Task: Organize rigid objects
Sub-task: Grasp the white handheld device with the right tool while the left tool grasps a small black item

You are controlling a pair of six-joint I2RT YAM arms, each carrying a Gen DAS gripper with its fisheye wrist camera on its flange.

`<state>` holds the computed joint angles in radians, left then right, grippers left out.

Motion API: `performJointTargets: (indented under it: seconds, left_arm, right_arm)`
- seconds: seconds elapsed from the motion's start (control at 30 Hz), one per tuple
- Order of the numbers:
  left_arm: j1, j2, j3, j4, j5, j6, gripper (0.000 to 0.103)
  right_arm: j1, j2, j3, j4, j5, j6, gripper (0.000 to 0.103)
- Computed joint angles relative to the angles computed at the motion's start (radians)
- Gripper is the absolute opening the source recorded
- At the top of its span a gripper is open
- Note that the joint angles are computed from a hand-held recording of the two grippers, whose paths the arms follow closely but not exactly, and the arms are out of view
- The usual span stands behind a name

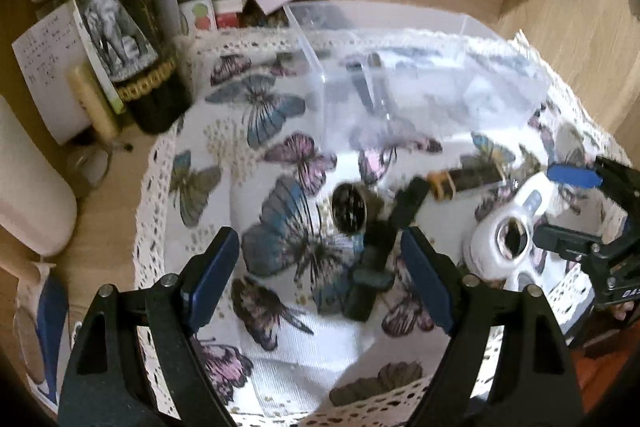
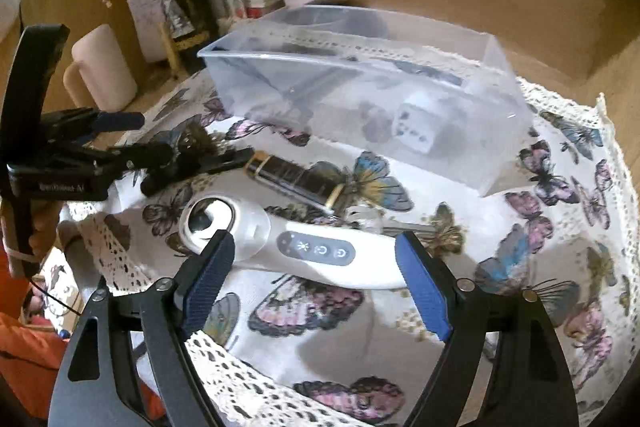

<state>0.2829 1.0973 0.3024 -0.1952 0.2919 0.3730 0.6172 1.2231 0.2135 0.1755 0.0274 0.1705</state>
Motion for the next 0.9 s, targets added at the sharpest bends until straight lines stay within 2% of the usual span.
performJointTargets:
  seconds: [0.27, 0.4, 0.47, 0.63, 0.7, 0.77, 0.9]
  left_arm:
    - [0.037, 0.015, -0.038, 0.008, 0.051, 0.056, 0.083]
    - [0.068, 0.057, -0.022, -0.002, 0.088, 0.083, 0.067]
    - [0.086, 0.060, -0.018, -0.008, 0.104, 0.096, 0.066]
    - [0.108, 0.061, -0.020, -0.022, 0.132, 0.121, 0.054]
    - [0.095, 0.060, -0.026, -0.013, 0.130, 0.116, 0.048]
    - [0.074, 0.060, -0.033, 0.005, 0.124, 0.104, 0.044]
    - [0.044, 0.070, -0.036, 0.028, 0.126, 0.088, 0.032]
  right_arm:
    - [0.079, 0.068, 0.066, -0.033, 0.031, -0.047, 0.090]
    - [0.062, 0.128, 0.111, -0.040, -0.014, -0.077, 0.090]
    - [0.054, 0.157, 0.123, -0.035, -0.039, -0.082, 0.090]
    - [0.074, 0.203, 0.125, -0.016, -0.026, -0.077, 0.088]
    - [0.096, 0.217, 0.125, -0.009, -0.002, -0.068, 0.076]
    - [0.118, 0.236, 0.138, -0.016, 0.027, -0.063, 0.058]
    - [0.131, 0.242, 0.140, 0.001, 0.059, -0.058, 0.044]
